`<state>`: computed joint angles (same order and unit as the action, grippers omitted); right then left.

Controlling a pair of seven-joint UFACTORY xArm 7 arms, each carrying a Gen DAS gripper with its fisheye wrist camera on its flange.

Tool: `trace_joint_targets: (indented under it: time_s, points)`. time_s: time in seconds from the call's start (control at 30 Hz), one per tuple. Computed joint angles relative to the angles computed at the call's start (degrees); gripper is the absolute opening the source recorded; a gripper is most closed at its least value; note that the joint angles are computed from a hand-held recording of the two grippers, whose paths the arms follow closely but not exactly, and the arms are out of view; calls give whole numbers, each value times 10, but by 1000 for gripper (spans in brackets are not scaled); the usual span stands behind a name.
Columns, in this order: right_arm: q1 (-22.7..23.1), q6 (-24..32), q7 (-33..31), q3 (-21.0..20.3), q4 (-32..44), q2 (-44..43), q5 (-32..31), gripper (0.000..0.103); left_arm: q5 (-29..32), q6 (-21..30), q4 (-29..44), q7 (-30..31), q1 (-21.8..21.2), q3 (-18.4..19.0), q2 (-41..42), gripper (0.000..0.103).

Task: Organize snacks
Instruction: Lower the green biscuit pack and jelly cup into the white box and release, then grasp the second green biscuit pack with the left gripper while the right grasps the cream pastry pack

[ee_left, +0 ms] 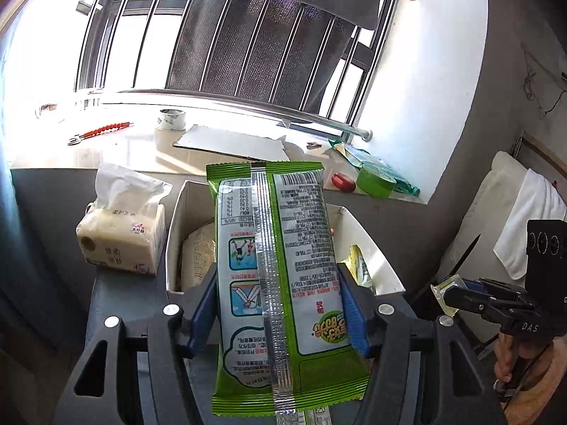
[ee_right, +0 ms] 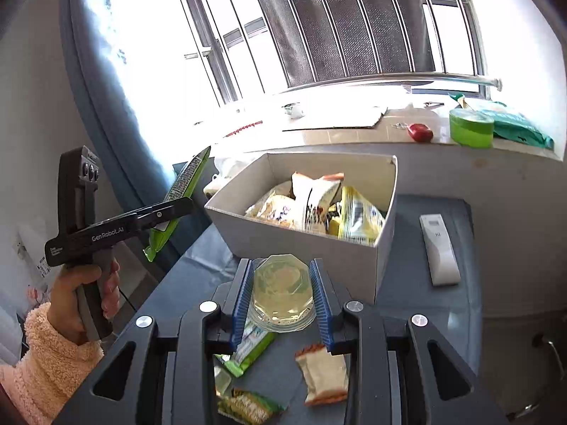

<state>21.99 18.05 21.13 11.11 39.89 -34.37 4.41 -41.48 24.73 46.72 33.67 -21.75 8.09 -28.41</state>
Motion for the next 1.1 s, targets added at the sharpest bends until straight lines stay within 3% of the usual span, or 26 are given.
trace_joint_targets:
  time_s: [0.13, 0.23, 0.3, 0.33, 0.37, 0.43, 0.5, 0.53, 0.57, 0.63, 0.87, 1.1]
  points:
    - [-41, 21, -1, -2, 101, 107, -25, 36, 26, -4, 78, -16, 18, -19, 91, 66]
    - [-42, 29, -12, -15, 155, 168, -17, 36, 47, -1, 119, -21, 38, -41, 141, 66]
    - [-72, 35, 25, 3, 183, 199, -57, 36, 96, -11, 134, -53, 63, -70, 166, 67]
    - [-82, 42, 42, 9, 197, 214, -78, 36, 114, -15, 141, -66, 70, -79, 178, 73]
    - [-85, 45, 49, 9, 209, 227, -89, 36, 142, -9, 151, -89, 81, -89, 189, 86]
    - [-91, 40, 67, 6, 224, 245, -113, 37, 194, 12, 169, -143, 99, -104, 209, 103]
    - [-95, 45, 92, 3, 233, 254, -130, 65, 206, 14, 164, -152, 102, -108, 207, 103]
    - [-95, 33, 105, -1, 225, 251, -128, 95, 213, 12, 158, -157, 104, -110, 203, 103]
    - [-90, 4, 103, -9, 209, 244, -115, 103, 215, 9, 151, -154, 103, -110, 198, 103]
    - [-85, -25, 93, -15, 188, 229, -100, 103, 214, 4, 133, -144, 100, -109, 182, 103]
    - [-49, -29, 37, -37, 138, 166, -21, 103, 197, 18, 78, -122, 77, -92, 95, 103]
    - [19, -16, -31, -57, 44, 29, 52, 103, 204, 44, -37, -131, 46, -87, -80, 103]
